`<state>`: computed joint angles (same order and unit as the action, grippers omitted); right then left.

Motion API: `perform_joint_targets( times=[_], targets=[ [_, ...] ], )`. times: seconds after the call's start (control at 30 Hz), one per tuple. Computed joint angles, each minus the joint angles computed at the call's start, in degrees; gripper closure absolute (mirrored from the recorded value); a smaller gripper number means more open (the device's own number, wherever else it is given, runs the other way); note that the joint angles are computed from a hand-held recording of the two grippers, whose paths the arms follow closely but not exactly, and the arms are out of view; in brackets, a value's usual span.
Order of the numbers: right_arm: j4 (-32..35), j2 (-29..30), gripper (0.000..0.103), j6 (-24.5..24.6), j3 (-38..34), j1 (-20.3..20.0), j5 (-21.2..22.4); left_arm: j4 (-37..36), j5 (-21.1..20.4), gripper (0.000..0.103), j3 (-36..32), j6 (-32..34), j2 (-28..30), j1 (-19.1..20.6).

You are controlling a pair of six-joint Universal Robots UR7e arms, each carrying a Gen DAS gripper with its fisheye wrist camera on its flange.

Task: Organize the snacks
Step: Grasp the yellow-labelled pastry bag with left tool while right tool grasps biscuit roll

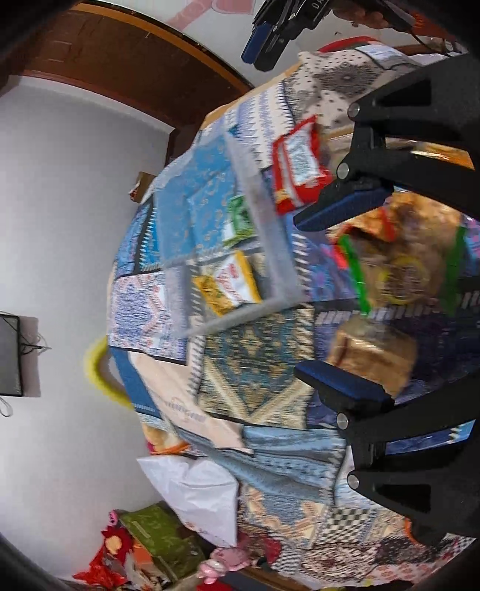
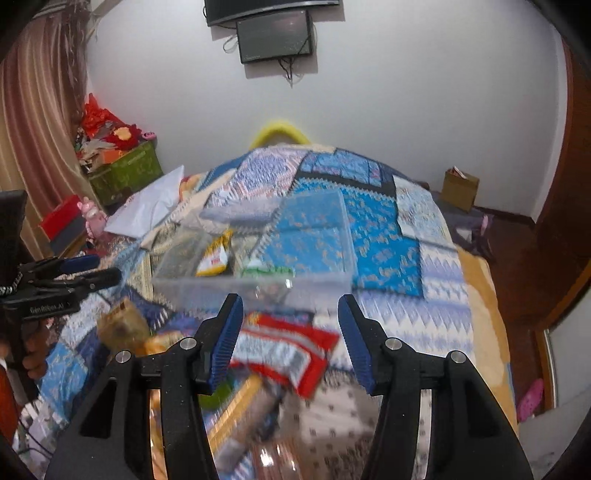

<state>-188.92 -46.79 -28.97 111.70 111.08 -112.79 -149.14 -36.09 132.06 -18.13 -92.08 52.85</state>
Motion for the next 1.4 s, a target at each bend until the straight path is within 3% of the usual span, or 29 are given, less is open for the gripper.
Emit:
perform_joint_targets(
  times=[0.3, 0.53, 0.67, 1.03, 1.23, 1.4],
  targets=[
    [0.36, -3.75, 0.053, 4.66, 9.25, -3.46, 0.77, 3.28, -1.62, 0.031, 7.28, -5.34, -5.77, -2.05],
    [-2.51, -2.44, 0.053, 4.32, 13.97, -4.15, -3.48, 1.98, -3.32, 0.031, 10.42, -6.26, -6.86, -2.95],
    [-2.34, -1.49, 0.053, 4.05, 14.78, -5.00, -4.88, 0.40, -4.00, 0.031, 11.04, -5.84, -5.12, -2.57],
    [-3.77, -1.32, 0.059, 3.98, 15.41, -5.86, -2.18, -6.56, -5.22, 0.036, 9.01, -3.76, 1.78, 2.01],
    [-2.75, -1.61, 0.060, 3.73, 14.23, -5.47, -1.52, -9.77, -6.96, 0.051, 8.99, -2.78, 2.41, 3.15],
    [-3.91, -3.10, 0.060, 3.92, 13.90, -5.14, -0.44, -7.24, -4.45, 0.057, 10.43, -3.68, 0.01, 0.75]
  ],
)
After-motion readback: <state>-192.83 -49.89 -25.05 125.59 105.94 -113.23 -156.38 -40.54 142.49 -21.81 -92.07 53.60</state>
